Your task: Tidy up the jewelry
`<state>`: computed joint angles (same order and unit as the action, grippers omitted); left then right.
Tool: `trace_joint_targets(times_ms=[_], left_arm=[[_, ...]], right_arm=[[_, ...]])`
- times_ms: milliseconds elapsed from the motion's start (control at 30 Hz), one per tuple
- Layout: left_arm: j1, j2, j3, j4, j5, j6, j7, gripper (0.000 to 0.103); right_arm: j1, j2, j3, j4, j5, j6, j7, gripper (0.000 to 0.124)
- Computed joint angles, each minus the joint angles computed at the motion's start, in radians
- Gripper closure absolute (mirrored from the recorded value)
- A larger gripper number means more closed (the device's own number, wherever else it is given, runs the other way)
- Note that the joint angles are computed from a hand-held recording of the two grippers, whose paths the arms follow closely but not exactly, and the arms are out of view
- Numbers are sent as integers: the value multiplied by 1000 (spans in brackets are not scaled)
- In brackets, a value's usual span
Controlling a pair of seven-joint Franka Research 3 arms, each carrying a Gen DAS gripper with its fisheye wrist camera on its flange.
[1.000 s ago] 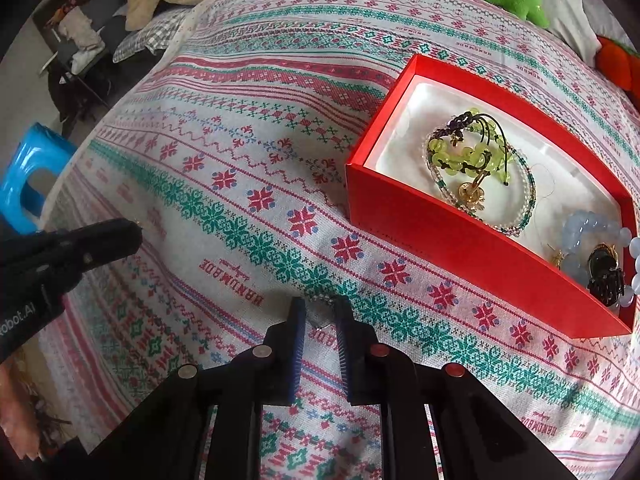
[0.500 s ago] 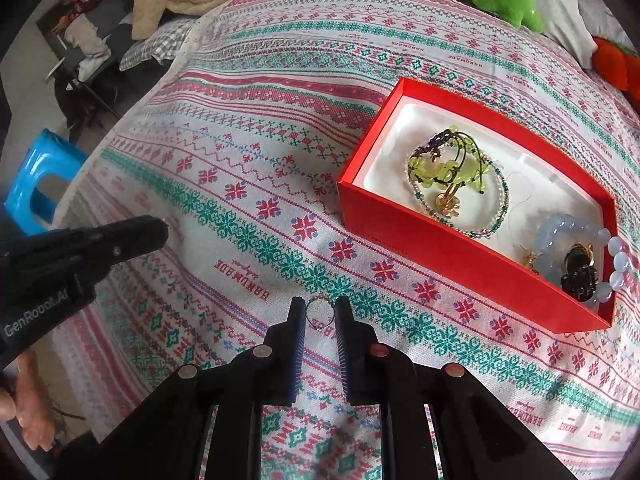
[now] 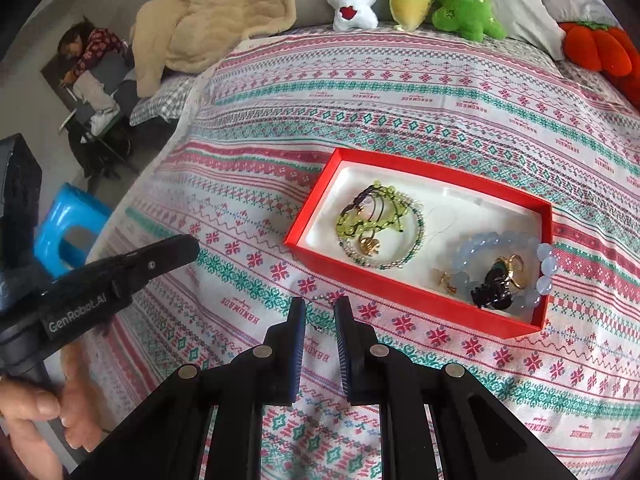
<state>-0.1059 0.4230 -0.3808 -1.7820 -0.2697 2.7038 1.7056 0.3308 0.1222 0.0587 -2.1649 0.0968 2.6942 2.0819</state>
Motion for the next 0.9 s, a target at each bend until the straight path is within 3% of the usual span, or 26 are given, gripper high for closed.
trace_joint_targets(times_ms=[200, 467, 900], left_arm=[[22, 15, -69, 10, -88, 43, 64, 95], [-26, 70, -85, 73, -96, 39, 45, 95], [-64, 138, -100, 137, -61, 38, -6, 95]], right_arm=[[-28, -51, -20, -68, 9, 89, 64, 109], [-65, -78, -36, -138, -53, 168, 249, 109], [-83, -57, -38, -153, 12, 216, 241, 108]])
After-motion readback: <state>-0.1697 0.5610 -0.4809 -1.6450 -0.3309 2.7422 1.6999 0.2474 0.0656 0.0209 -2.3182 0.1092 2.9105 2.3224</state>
